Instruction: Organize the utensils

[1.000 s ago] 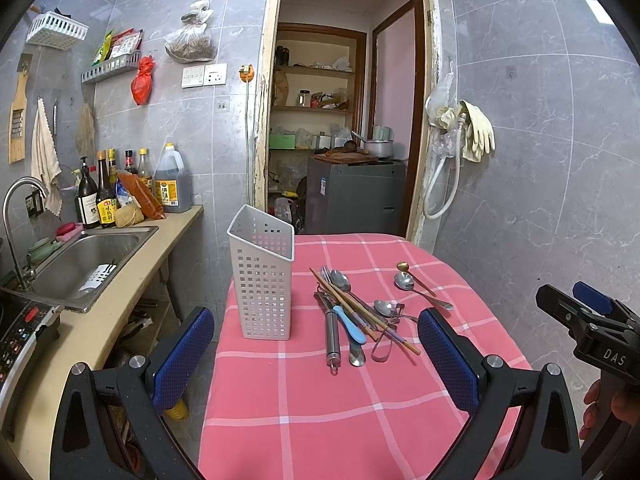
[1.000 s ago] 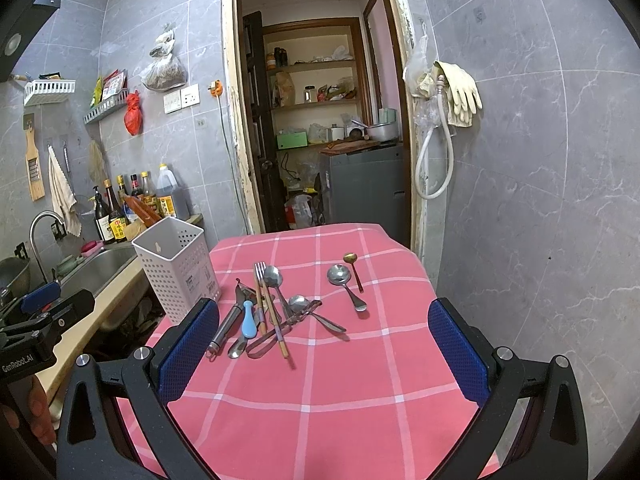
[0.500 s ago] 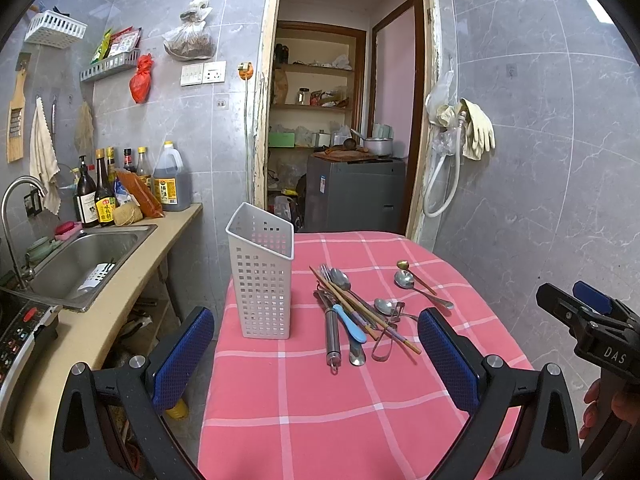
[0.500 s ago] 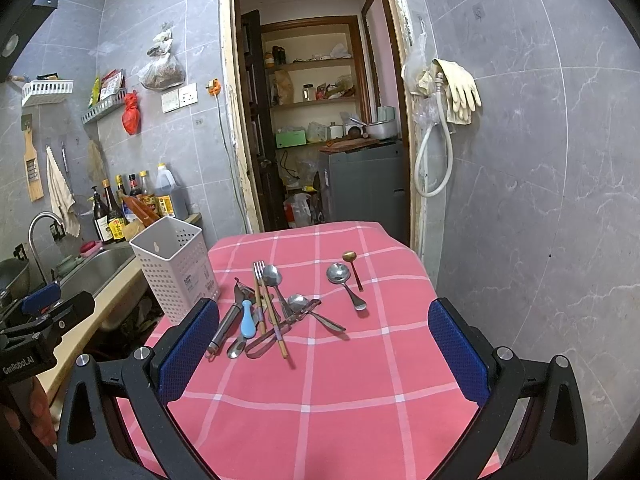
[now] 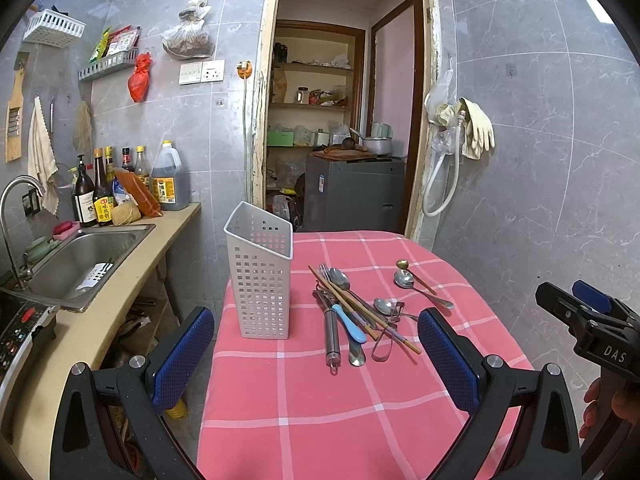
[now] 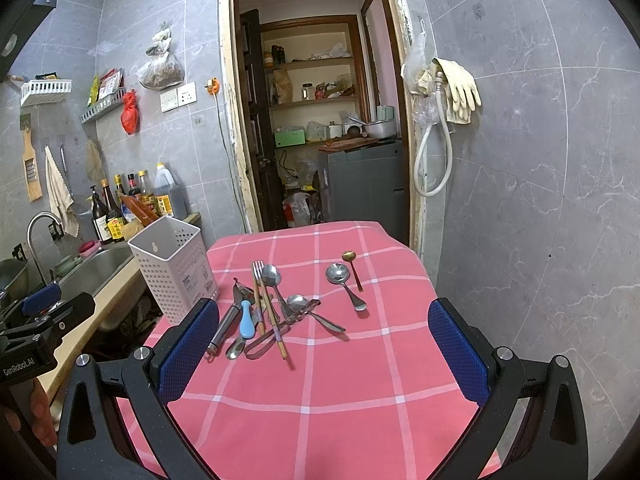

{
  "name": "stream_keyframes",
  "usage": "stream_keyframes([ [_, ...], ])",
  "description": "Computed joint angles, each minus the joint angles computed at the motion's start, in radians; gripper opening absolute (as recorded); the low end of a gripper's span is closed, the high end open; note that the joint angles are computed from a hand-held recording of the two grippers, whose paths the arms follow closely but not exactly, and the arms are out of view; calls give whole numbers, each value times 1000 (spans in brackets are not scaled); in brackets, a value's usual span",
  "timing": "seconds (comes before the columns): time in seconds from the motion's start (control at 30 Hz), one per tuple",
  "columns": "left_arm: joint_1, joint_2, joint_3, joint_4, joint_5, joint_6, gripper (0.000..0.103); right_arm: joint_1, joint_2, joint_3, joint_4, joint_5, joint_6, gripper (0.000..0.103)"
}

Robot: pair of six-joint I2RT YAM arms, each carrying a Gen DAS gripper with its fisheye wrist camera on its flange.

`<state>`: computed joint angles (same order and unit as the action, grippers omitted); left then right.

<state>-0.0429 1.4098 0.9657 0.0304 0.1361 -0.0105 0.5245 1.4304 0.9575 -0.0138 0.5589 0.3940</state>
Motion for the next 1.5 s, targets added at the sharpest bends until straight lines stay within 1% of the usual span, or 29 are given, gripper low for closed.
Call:
stream_keyframes([
  [0.17, 8, -5, -33, 24, 7, 1, 103, 0, 6, 0, 3, 0, 1, 102],
  [0.23, -18, 13, -59, 66, -18, -10, 103, 0, 12, -3, 10, 0, 3, 102],
  [0.3, -20, 9, -75, 75, -20, -12, 103, -5, 18, -7, 19, -5, 2, 102],
  [0.53, -40, 47, -9, 40, -35, -20, 103, -14, 24, -4, 28, -15, -4, 102],
  [0.7, -54, 89, 53, 28, -27, -25, 103, -61, 39, 37, 36, -55, -51, 102],
  [0.87, -85, 165, 151, 16, -40, -56, 103, -123, 56, 79, 54, -109, -108, 102],
  [1.0, -126, 245, 248, 1, -65, -78, 103, -190, 93, 143, 57, -188, -167, 102],
  [1.1, -153, 304, 311, -6, -90, -89, 103, -255, 142, 205, 60, -271, -214, 102],
  [1.27, -201, 444, 456, -34, -131, -122, 103, -367, 267, 321, 74, -444, -273, 102],
  [1.33, -215, 509, 522, -51, -143, -129, 101, -409, 331, 385, 58, -508, -292, 102],
  [1.43, -232, 599, 616, -79, -161, -137, 96, -469, 436, 488, 27, -622, -310, 102],
  [1.5, -243, 672, 696, -106, -174, -140, 88, -492, 507, 545, 23, -679, -318, 100],
])
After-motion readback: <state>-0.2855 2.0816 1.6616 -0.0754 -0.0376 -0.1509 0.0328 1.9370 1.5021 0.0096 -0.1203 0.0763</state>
